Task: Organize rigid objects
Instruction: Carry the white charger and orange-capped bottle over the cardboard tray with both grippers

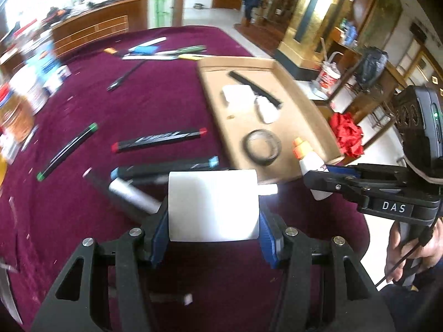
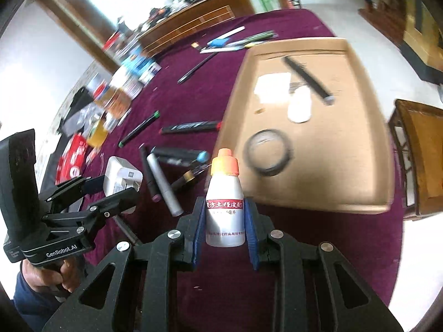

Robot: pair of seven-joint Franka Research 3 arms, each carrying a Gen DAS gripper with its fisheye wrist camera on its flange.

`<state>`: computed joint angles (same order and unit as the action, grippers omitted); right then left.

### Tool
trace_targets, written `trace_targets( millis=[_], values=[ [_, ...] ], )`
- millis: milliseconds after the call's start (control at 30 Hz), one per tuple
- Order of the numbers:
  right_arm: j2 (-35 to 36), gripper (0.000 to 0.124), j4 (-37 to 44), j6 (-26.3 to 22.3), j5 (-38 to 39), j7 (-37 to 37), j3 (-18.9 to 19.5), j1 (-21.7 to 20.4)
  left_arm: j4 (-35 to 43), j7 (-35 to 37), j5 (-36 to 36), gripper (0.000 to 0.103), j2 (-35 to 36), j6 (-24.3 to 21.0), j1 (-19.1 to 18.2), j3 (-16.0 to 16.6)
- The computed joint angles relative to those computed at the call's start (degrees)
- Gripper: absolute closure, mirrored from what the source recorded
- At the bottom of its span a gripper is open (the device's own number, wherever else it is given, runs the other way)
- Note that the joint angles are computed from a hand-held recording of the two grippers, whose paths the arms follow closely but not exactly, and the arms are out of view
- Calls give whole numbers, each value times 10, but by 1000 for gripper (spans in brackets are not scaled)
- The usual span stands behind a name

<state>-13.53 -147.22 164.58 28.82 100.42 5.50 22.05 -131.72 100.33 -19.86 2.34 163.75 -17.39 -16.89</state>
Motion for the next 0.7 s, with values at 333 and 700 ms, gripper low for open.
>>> trace_targets(
  millis=[333,700],
  values=[
    [14,100,35,-23,-59,-17,-29,-66,213,-78,89,49,164,-75,-7,-22],
    [169,100,182,-55,-36,-106,-53,-112,505,-193,223,49,367,-187,-46,2]
  ],
)
